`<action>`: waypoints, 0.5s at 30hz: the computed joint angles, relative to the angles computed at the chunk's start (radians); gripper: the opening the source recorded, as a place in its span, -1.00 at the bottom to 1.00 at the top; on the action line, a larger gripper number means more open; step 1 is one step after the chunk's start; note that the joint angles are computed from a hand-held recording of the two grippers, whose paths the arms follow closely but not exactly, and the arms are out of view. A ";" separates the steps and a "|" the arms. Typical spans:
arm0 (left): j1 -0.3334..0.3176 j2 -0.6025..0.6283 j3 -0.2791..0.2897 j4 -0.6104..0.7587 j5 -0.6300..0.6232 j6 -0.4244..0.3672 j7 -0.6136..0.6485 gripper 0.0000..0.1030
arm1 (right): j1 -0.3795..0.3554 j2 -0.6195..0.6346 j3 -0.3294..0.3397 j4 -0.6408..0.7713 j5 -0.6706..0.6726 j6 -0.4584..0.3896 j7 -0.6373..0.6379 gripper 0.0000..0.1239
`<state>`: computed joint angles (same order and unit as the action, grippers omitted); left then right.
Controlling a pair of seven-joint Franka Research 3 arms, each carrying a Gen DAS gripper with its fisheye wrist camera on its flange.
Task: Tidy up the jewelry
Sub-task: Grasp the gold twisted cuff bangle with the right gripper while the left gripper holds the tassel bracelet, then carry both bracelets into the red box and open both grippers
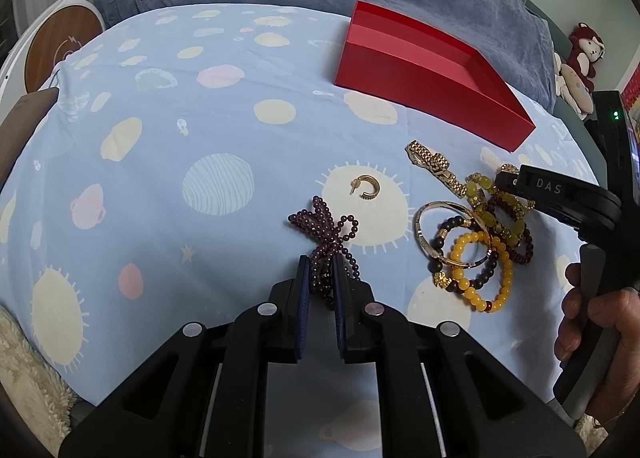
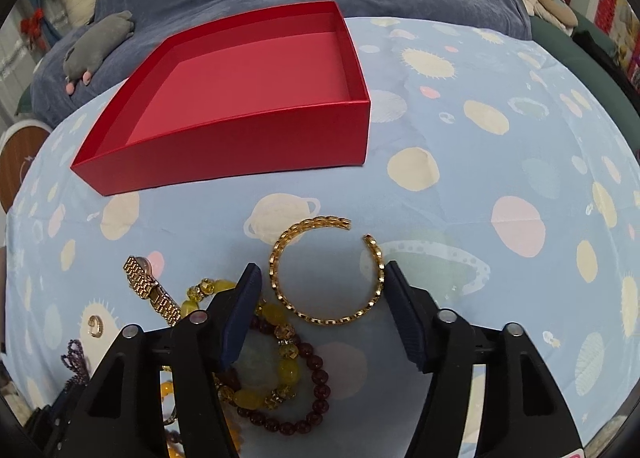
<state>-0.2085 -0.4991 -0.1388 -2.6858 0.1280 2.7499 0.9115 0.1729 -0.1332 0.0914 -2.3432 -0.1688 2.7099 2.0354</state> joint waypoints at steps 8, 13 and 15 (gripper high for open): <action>-0.009 -0.006 0.016 0.017 -0.016 0.000 0.014 -0.82 | -0.002 -0.101 -0.013 -0.075 0.086 0.026 -0.071 -0.11; -0.016 -0.023 0.027 0.041 -0.029 -0.003 0.041 -0.83 | 0.005 -0.190 -0.019 -0.124 0.185 0.026 -0.168 -0.11; -0.014 -0.024 0.029 0.057 -0.033 -0.005 0.048 -0.83 | 0.003 -0.217 -0.016 -0.136 0.210 0.021 -0.199 -0.11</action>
<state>-0.2227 -0.5232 -0.1102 -2.6288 0.0954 2.7452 0.9600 0.1761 -0.3501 0.0756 -2.4788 0.0416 2.7306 1.8362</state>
